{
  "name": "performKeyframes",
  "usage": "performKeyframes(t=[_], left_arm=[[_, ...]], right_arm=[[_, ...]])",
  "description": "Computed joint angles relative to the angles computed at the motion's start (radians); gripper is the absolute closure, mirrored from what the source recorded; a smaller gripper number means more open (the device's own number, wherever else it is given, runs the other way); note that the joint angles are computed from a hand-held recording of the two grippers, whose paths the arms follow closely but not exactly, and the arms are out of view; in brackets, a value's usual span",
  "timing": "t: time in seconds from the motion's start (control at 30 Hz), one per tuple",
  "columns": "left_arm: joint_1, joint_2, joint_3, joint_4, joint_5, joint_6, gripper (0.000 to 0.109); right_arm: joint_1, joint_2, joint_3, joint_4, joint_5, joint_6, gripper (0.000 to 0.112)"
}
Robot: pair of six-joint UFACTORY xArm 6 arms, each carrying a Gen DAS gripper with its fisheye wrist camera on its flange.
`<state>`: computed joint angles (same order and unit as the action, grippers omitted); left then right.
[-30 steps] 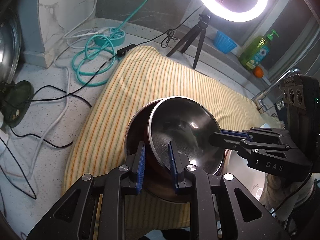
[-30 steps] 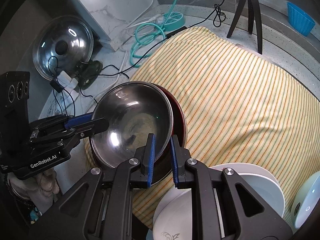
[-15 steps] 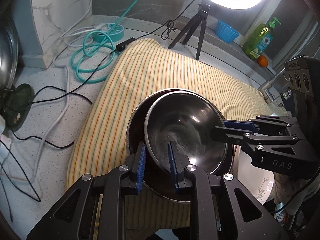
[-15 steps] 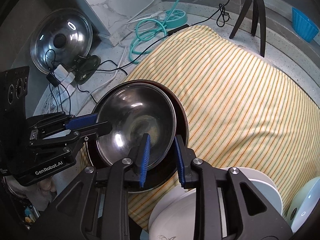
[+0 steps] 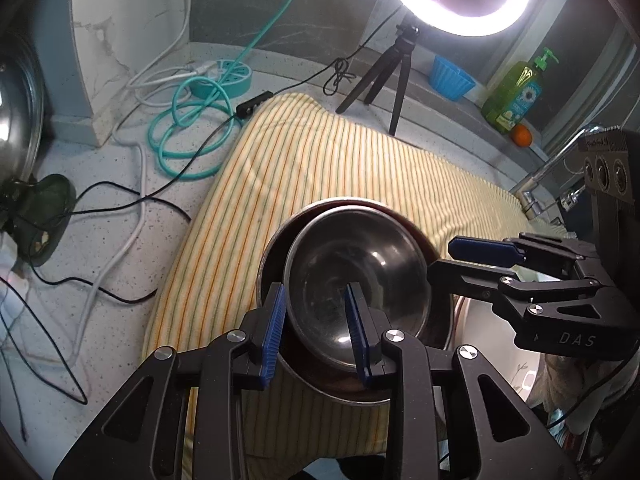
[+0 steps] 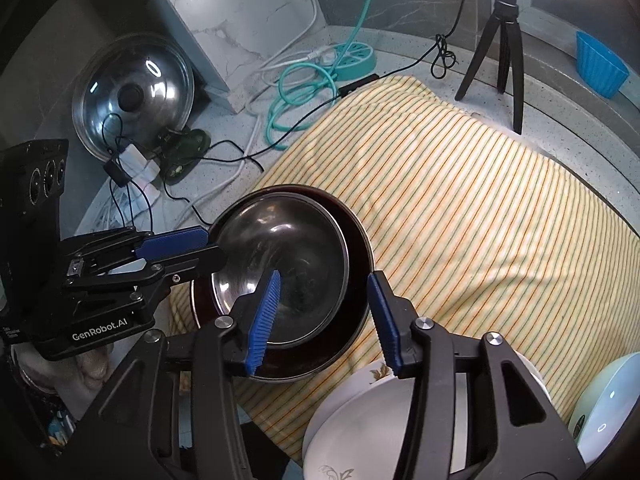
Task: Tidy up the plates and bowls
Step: 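Lower the red bowl into the steel bowl and open both tools, then grasp the pale blue bowl rim with the left tool while the right tool grips it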
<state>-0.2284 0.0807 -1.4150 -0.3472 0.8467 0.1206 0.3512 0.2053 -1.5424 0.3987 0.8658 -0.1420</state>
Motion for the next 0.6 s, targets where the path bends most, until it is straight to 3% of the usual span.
performKeyframes(t=[0.07, 0.1, 0.2, 0.37, 0.43, 0.5, 0.6], left_arm=[[0.002, -0.005, -0.003, -0.023, -0.003, 0.002, 0.08], [0.002, -0.008, -0.002, -0.034, -0.007, 0.004, 0.08], [-0.006, -0.012, -0.005, -0.051, -0.015, 0.003, 0.079], [-0.034, -0.014, -0.013, -0.094, -0.029, 0.019, 0.068], [-0.05, -0.012, -0.019, -0.109, -0.031, 0.02, 0.053], [-0.072, -0.01, -0.024, -0.118, -0.04, 0.026, 0.051], [-0.105, 0.002, -0.043, -0.125, -0.045, 0.038, 0.051]], right_arm=[[-0.012, -0.031, 0.034, 0.036, -0.019, -0.004, 0.059], [-0.016, -0.045, 0.049, 0.043, -0.028, -0.002, 0.05], [-0.035, -0.103, 0.112, 0.065, -0.066, 0.003, 0.045], [-0.078, -0.208, 0.216, 0.066, -0.11, 0.027, 0.037], [-0.099, -0.248, 0.255, 0.044, -0.126, 0.05, 0.032], [-0.118, -0.283, 0.291, 0.032, -0.147, 0.06, 0.02], [-0.156, -0.35, 0.358, 0.004, -0.169, 0.086, 0.02]])
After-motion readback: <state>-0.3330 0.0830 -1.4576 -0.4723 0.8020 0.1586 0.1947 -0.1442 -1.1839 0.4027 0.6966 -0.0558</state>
